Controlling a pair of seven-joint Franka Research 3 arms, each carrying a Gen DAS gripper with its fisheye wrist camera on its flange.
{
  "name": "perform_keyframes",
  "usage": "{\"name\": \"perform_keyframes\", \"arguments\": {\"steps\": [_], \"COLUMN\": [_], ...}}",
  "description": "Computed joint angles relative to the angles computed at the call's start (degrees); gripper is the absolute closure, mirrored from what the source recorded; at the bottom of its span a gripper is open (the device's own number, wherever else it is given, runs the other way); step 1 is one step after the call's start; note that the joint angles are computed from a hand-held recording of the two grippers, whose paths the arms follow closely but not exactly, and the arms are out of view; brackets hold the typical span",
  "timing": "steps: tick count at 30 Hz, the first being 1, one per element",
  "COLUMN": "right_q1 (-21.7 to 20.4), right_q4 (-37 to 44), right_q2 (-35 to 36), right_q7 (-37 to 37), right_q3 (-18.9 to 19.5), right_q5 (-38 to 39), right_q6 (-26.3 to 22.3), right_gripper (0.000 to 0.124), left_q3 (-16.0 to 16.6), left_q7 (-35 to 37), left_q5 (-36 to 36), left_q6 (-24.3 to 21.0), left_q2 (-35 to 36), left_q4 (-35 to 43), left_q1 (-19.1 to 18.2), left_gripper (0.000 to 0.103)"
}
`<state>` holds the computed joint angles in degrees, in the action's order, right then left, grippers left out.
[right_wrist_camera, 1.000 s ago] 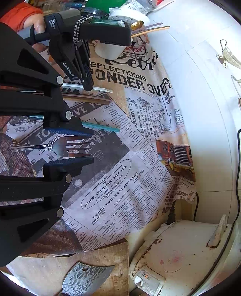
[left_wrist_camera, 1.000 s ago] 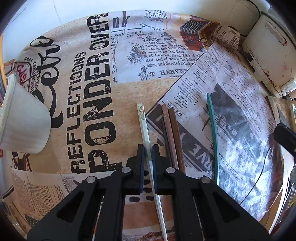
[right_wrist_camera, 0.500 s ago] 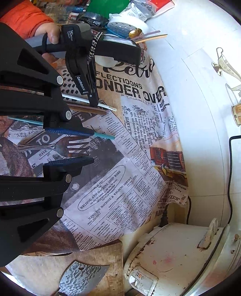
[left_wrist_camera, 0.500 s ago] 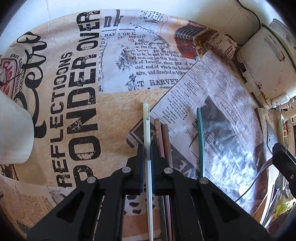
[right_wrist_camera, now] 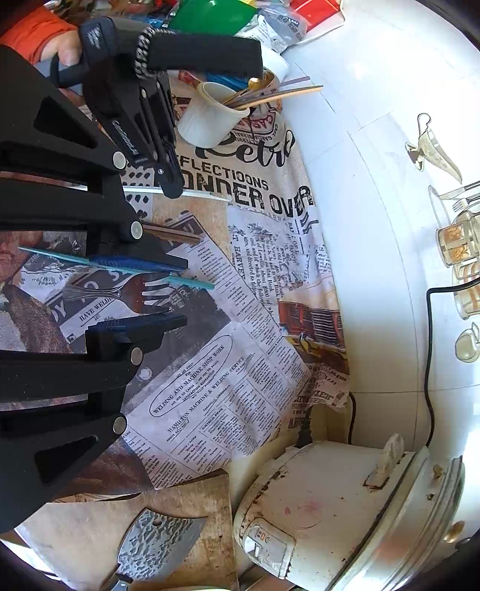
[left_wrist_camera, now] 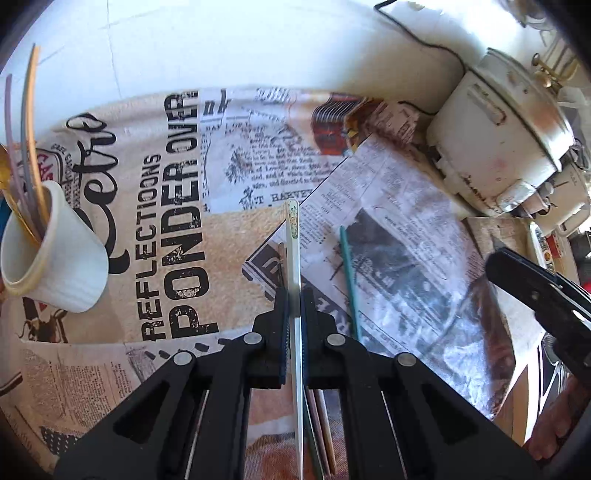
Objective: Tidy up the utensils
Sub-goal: 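Lift and carry the white chopstick with the left while the right carries the fork to the cup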
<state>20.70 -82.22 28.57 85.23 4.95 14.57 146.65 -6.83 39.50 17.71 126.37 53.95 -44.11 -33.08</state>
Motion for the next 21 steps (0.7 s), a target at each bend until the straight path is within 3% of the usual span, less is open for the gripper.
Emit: {"name": "perform_keyframes", "arguments": {"steps": [6,21], "right_q1": [0.44,1.54], "right_q4": [-2.16,-1.65], "right_q2": [-2.04,-4.19], "right_q7": [-0.61,-3.12], "right_q3": [0.25,1.24], "right_q5": [-0.07,0.12], "right_q6": [1.97,4.87], "right_gripper": [0.104,0.104], "left_q3": [0.52,1.95], "left_q7": [-2.97,-14.48], "left_q5": [4.04,18.25], "left_q6": [7.31,10.47], "left_q2": [-9.49,-21.36], "left_q4": [-13.53,-26.14], "left_q1": [-0.36,-1.67], "left_gripper": [0.099,0.099]}}
